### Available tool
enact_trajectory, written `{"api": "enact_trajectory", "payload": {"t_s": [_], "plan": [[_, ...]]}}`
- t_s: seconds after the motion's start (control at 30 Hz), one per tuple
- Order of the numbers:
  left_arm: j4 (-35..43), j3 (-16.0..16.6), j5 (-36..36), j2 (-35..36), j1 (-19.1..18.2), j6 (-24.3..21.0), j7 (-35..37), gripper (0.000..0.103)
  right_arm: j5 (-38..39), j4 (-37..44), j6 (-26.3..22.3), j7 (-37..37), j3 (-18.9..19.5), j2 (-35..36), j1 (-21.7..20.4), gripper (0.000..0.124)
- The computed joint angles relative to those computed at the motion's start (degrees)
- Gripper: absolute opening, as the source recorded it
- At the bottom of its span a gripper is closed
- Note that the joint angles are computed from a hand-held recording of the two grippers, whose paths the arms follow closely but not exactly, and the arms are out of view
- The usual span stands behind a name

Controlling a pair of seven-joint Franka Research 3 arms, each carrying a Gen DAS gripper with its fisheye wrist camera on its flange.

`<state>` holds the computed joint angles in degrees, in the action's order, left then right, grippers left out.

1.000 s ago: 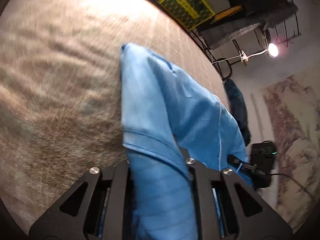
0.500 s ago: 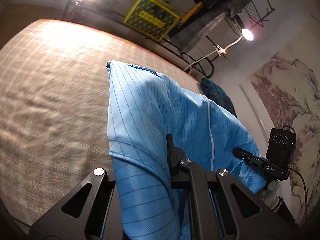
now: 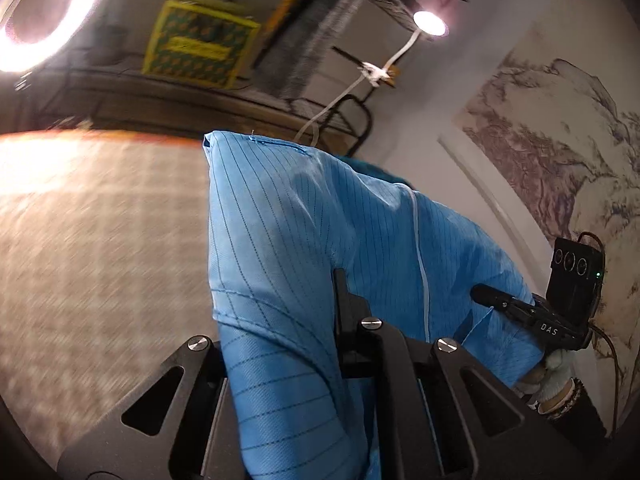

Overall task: Fold large clothes
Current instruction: 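Lift the folded coat with both grippers and carry it toward the navy garment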

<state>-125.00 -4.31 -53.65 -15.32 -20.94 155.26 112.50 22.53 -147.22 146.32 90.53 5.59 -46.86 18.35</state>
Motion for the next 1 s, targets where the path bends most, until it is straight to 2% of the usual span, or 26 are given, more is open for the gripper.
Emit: {"api": "enact_trajectory", "payload": {"t_s": [0.07, 0.17, 0.33, 0.53, 0.63, 0.7, 0.83, 0.93, 1.0], "plan": [[5.54, -0.98, -0.26, 4.98, -0.62, 0.44, 0.1, 0.005, -1.42, 0.38, -0.43, -1.65, -2.29, -0.42, -2.15, 0.004], [14.06, -4.31, 1.73, 12.66, 0.24, 1.64, -1.04, 0.005, -2.44, 1.9, 0.66, -3.52, -3.86, 1.84, -4.89, 0.004], [29.5, -9.29, 11.04, 26.31, 0.76, 4.41, -7.62, 0.005, -4.48, 5.15, 1.58, -8.03, -7.04, 5.94, -9.63, 0.004], [48.56, -11.45, 21.89, 41.81, -1.04, 3.4, -16.05, 0.005, -4.81, 10.03, 2.52, -14.88, -10.93, 12.15, -13.85, 0.004], [57.77, -11.75, 26.77, 48.92, -2.6, 2.46, -20.49, 0.005, -4.22, 11.74, 2.93, -17.98, -12.25, 14.54, -15.51, 0.004], [64.12, -10.53, 31.24, 53.82, -4.8, 2.38, -24.31, 0.005, -3.11, 13.64, 3.34, -21.1, -13.74, 17.11, -15.73, 0.004], [71.14, -9.35, 36.65, 60.44, -6.85, 2.73, -30.49, 0.005, 2.82, 16.66, 5.09, -28.55, -17.08, 22.36, -14.5, 0.004], [77.72, -8.33, 40.24, 65.85, -7.83, -0.39, -35.56, 0.005, 8.27, 18.68, 5.81, -33.33, -18.26, 27.33, -14.07, 0.004], [80.2, -7.55, 42.78, 68.18, -8.17, -2.15, -38.36, 0.005, 10.72, 19.47, 4.65, -35.65, -18.26, 29.88, -14.54, 0.004]]}}
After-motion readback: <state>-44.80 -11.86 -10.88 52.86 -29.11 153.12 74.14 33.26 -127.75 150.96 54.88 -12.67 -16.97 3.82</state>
